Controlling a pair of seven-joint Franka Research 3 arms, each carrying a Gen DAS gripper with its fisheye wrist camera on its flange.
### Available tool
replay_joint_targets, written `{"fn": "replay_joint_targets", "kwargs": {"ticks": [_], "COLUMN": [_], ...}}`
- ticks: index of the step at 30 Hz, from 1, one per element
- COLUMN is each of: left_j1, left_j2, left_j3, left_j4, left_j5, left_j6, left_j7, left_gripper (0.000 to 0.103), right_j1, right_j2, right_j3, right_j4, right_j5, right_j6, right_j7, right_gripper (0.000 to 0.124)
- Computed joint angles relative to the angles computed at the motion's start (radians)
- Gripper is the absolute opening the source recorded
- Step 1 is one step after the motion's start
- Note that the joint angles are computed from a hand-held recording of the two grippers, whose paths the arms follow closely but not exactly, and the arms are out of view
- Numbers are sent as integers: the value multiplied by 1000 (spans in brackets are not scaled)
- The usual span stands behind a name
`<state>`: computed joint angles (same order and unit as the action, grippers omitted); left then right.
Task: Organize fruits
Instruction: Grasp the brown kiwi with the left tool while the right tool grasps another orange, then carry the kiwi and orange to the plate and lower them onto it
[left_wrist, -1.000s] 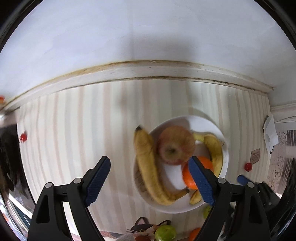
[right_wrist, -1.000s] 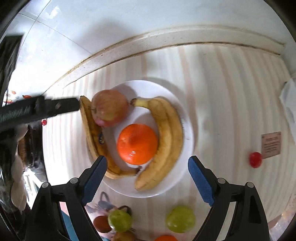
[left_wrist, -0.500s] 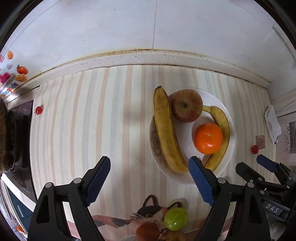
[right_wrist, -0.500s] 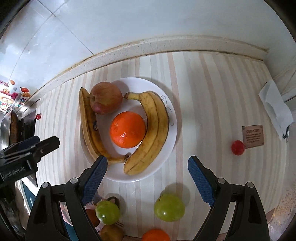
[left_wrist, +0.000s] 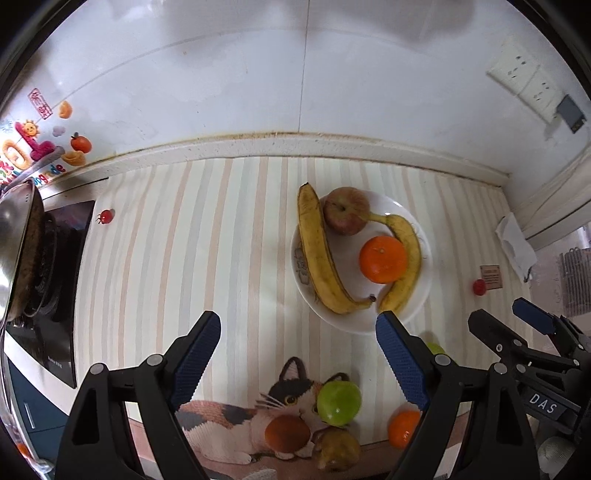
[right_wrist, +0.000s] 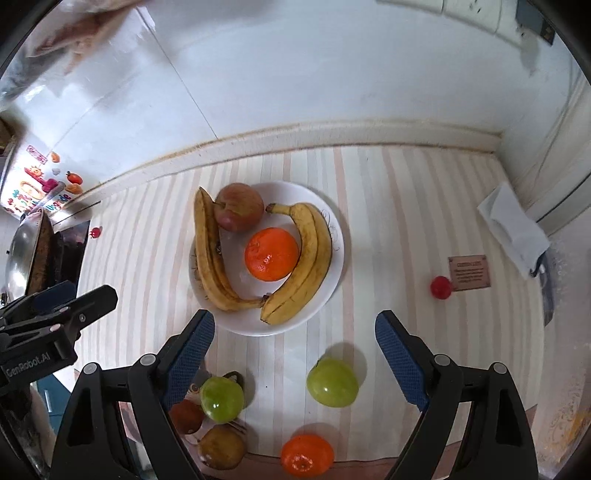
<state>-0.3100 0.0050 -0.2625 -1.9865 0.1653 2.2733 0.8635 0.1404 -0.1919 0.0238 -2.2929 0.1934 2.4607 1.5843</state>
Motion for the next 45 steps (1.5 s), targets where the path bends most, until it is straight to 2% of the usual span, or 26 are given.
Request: {"fn": "replay_joint_targets", "kwargs": {"ticks": [12,16,24,28,32,35,37,42,45], "left_j1": [-24,-32,-49,-50,-36,-27,-22,-29,-26], "left_j2": [-135,-157,-118,-44,-4,18,23,27,13], "left_j3": [-15,-13,-4,-4,-4,-8,-11,-20,-14], "left_j4": [-81,-113,-210,-250,-289,-307,-320,-304,-312], "left_j5": [22,-5,-136,-229,-314,-368,-418,-307,-241], "left_j6": [22,13,-66,-81,-39,6,42,26,1], "left_j7": [-34,-21,55,107,143,176,204,142,99], "left_gripper": [86,86,86,86,85,74,55,55,55], "right_j1": [-5,4,-14,-30,-43,-47,-44,-31,-21], "right_j2": [-218,-259,-204,-151,-122,-104,-83,-25,-38], "right_j3": [9,-14,-55,-64,-62,-59,-62,-56,-39], "right_j4": [-112,-140,-251,-297,-334,-342,-346,-343,-364], "right_j5": [17,68,159,210,236,248,273,315,293], "right_j6": [32,-37,-210,-236,-228,-215,-204,-194,-143], "right_j7": [14,-8,-60,-74,-81,-84,-93,-133,-145], "right_gripper": [91,91,91,91,89,87,84,69,67]}}
